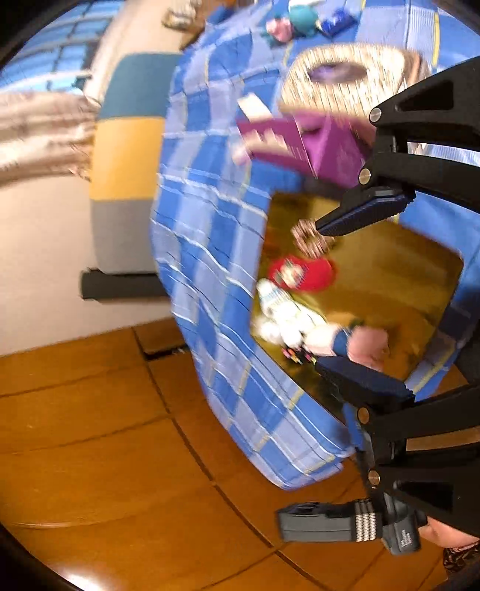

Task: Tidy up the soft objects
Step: 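Move both tools back from the tray toward the tissue pack and plush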

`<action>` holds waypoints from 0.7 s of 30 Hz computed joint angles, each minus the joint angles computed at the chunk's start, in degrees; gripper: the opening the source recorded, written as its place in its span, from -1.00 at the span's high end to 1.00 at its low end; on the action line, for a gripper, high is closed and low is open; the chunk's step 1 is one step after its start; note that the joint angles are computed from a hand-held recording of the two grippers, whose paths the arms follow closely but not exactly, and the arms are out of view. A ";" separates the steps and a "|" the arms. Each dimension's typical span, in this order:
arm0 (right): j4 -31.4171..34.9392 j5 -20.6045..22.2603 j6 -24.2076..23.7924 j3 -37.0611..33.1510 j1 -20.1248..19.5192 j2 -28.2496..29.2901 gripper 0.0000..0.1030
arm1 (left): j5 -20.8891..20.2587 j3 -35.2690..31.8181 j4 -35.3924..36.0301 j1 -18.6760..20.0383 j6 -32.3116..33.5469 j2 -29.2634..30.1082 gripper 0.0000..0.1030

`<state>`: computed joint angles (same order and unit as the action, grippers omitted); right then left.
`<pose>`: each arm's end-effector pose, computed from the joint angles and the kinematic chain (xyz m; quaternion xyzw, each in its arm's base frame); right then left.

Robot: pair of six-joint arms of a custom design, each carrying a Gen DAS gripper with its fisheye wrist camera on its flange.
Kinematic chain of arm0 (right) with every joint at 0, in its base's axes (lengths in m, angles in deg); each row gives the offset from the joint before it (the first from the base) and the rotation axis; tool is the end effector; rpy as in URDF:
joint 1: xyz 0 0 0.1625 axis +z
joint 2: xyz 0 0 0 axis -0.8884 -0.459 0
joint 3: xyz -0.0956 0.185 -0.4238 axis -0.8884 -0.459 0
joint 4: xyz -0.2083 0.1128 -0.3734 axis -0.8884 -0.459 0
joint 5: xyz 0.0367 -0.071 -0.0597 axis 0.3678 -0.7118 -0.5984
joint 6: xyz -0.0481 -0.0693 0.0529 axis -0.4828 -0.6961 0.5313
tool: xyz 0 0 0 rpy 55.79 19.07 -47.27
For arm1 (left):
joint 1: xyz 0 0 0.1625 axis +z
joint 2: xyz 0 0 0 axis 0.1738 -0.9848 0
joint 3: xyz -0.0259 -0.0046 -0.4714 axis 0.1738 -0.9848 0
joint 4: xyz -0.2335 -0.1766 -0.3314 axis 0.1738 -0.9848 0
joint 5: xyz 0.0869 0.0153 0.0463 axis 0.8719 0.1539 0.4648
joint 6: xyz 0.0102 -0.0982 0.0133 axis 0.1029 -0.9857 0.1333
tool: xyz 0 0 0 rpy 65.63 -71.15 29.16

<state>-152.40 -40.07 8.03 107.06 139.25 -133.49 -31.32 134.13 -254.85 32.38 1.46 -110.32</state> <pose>-0.0058 -0.6609 0.3360 0.3938 -0.8644 0.2862 0.1256 -0.3420 -0.5961 -0.0769 -0.0558 0.8899 -0.4243 0.1580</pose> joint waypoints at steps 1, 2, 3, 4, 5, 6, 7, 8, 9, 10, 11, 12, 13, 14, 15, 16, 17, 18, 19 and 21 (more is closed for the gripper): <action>-0.49 0.93 0.40 -0.44 -0.45 -0.49 -0.33 | -0.40 -0.48 0.11 -0.12 0.62 0.26 -0.30; -0.86 1.91 0.95 -1.12 -1.00 -0.97 -0.33 | -1.05 -1.18 0.23 -0.23 1.52 0.64 -0.30; -1.15 2.28 1.32 -1.57 -1.31 -1.29 -0.33 | -1.51 -1.74 0.25 -0.35 2.24 0.95 -0.30; -1.92 2.62 1.82 -2.16 -1.75 -1.55 -0.33 | -1.98 -2.41 0.14 -0.50 3.20 1.36 -0.30; -2.86 2.88 2.38 -2.74 -2.23 -1.76 -0.34 | -2.48 -3.20 0.19 -0.65 4.27 1.80 -0.30; -3.85 3.00 3.12 -3.63 -2.79 -1.84 -0.35 | -2.95 -3.81 0.38 -0.76 4.97 2.08 -0.30; -4.43 2.91 3.71 -4.42 -3.15 -1.83 -0.36 | -3.65 -4.50 0.41 -0.88 5.88 2.44 -0.30; -5.13 2.54 4.54 -5.52 -3.64 -1.69 -0.37 | -4.45 -5.43 0.59 -0.99 7.03 2.89 -0.32; -5.61 2.17 5.40 -6.60 -4.13 -1.48 -0.37 | -5.12 -6.50 1.22 -1.12 8.18 3.36 -0.34; -5.76 1.69 6.35 -7.96 -4.72 -1.19 -0.38 | -5.55 -7.05 1.60 -1.24 8.74 3.62 -0.35; -5.83 1.13 7.16 -9.18 -5.22 -0.84 -0.39 | -6.64 -8.26 2.17 -1.34 9.93 4.18 -0.36; -5.97 0.51 7.91 -10.31 -5.73 -0.47 -0.40 | -7.32 -9.12 2.53 -1.39 10.57 4.59 -0.36; -6.33 -0.56 8.87 -11.89 -6.30 0.24 -0.40 | -8.24 -10.25 3.02 -1.50 11.44 5.15 -0.38; -6.55 -1.67 9.43 -13.47 -6.90 0.98 -0.41 | -8.87 -10.92 3.27 -1.57 12.07 5.47 -0.39; -6.66 -3.52 10.02 -15.44 -7.54 1.98 -0.41 | -9.59 -11.84 3.69 -1.67 12.87 5.93 -0.40; -6.39 -4.83 10.55 -16.96 -8.04 2.69 -0.41 | -10.13 -12.74 4.27 -1.82 13.65 6.37 -0.41; -5.59 -6.36 11.14 -19.14 -8.74 3.75 -0.41 | -10.87 -14.15 5.22 -1.98 14.81 7.06 -0.43; -4.77 -8.04 11.53 -21.25 -9.37 4.84 -0.41 | -11.37 -14.72 5.73 -2.10 15.25 7.34 -0.44; -4.07 -9.53 11.98 -23.04 -9.84 5.73 -0.41 | -12.22 -15.78 6.63 -2.14 15.76 7.83 -0.44; -1.24 -13.01 13.03 -27.81 -11.01 8.11 -0.41 | -14.21 -18.26 8.56 -2.13 16.70 9.07 -0.45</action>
<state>-153.64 -53.08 21.06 79.24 128.24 -125.38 -45.52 115.87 -246.29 30.25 18.16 -101.25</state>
